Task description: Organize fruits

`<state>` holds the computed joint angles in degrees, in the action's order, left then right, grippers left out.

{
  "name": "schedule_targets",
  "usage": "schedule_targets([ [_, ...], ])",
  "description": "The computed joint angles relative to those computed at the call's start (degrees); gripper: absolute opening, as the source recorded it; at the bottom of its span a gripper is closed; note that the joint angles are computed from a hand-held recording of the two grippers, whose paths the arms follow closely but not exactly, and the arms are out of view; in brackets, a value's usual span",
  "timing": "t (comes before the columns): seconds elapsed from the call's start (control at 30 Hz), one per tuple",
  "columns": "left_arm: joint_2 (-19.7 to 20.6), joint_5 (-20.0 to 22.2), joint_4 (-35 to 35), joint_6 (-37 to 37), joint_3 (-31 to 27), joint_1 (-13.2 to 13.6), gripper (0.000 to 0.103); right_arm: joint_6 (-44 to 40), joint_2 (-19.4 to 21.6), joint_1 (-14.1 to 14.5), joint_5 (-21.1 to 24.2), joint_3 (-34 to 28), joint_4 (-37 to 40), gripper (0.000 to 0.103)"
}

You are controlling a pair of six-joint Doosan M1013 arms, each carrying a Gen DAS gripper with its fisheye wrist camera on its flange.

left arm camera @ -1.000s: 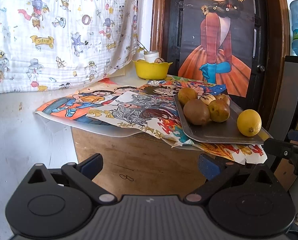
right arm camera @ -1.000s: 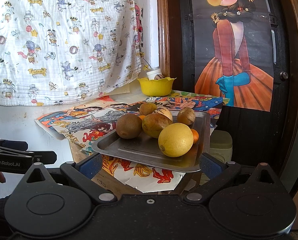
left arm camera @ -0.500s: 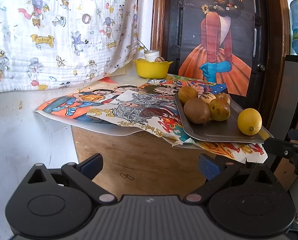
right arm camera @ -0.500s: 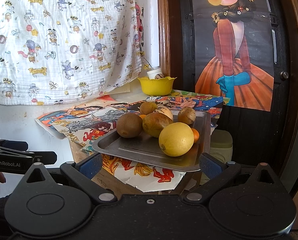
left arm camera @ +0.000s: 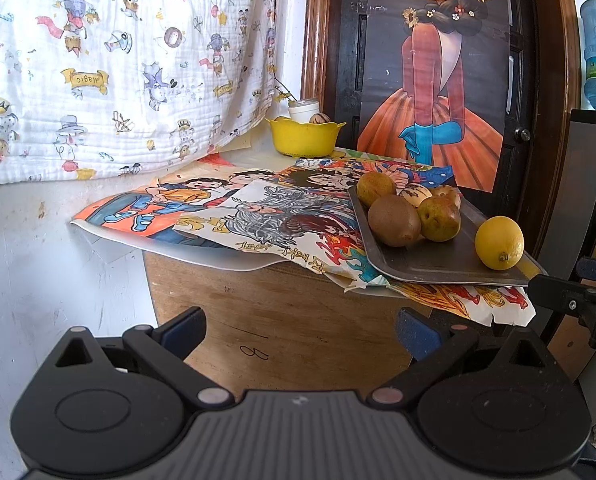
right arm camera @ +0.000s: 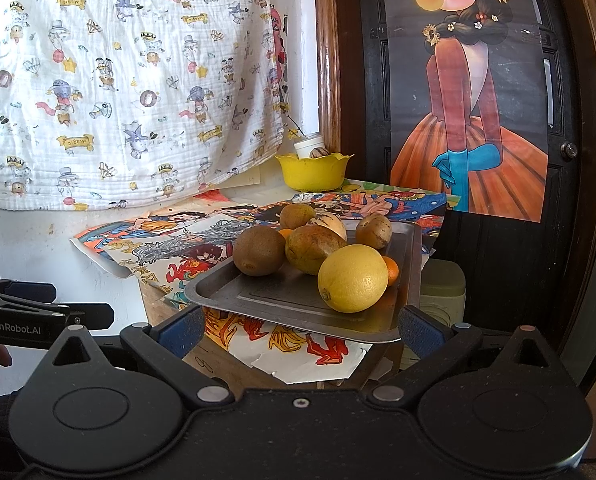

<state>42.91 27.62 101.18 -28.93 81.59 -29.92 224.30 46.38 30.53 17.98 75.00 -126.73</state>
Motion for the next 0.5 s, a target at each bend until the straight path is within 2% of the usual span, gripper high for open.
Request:
schedule_targets([
  [0.5,-0.13,0.01,0.86,-0.93,0.40,0.03,0.102,-0.06,0.00,0.00,-0.01,0.00,0.06,0.102],
])
